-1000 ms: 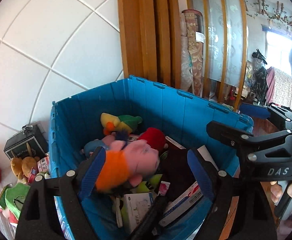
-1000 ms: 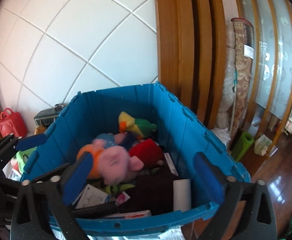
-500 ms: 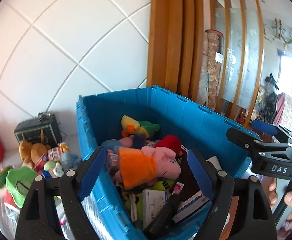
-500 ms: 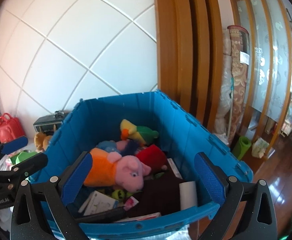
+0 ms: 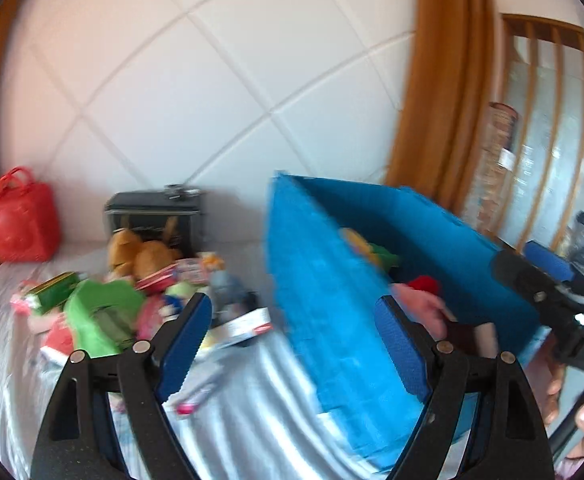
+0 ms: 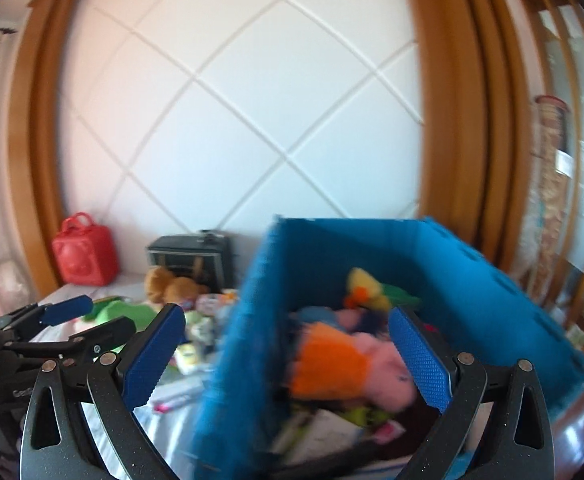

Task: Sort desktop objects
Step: 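Move both tools back over the bed toward the medicine boxes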

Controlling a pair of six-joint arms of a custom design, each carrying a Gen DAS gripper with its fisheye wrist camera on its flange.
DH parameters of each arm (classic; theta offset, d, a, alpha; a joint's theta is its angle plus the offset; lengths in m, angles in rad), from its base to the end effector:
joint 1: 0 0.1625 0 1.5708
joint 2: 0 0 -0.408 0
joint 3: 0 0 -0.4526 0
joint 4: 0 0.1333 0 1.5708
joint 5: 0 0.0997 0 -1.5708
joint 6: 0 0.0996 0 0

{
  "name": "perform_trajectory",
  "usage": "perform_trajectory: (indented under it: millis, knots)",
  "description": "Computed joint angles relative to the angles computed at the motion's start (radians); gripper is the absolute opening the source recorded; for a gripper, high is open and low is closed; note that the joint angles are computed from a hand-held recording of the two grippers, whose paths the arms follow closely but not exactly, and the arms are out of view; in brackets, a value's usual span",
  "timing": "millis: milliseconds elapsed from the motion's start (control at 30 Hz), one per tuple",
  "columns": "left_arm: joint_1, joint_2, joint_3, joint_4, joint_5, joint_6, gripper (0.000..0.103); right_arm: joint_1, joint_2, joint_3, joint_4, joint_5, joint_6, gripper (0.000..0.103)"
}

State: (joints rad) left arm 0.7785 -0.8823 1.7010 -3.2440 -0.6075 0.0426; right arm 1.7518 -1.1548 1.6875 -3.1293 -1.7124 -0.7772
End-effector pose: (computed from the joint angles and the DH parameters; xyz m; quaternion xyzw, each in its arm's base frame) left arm -0.3308 -0.6284 0.1849 0.1515 0.8151 -0.4961 0.2579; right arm 0.2416 -0.6580 0.3400 0.3699 -0.7873 0.4498 0.2027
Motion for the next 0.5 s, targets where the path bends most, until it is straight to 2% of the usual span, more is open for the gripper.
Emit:
perform_trajectory:
  millis: [133,233,333,400,500]
  knots:
    - [0.042,-0.083,0.077,0.033,0.113,-0.053,0.084,0.042,0.053,0.002,0.005,-0.003,0.001,0.103]
    - [0.089,-0.157,0.137,0.104,0.149,-0.142,0.084,0.068,0.094,-0.002,0.025,0.012,0.009,0.103]
    - [0.143,-0.219,0.182,0.226,0.191,-0.264,0.084,0.089,0.150,-0.023,0.051,0.000,0.029,0.103]
    - [0.187,-0.247,0.192,0.324,0.206,-0.353,0.084,0.098,0.202,-0.052,0.083,-0.025,0.049,0.103]
    - [0.259,-0.289,0.206,0.476,0.180,-0.483,0.084,0.098,0.279,-0.104,0.147,-0.073,0.097,0.103]
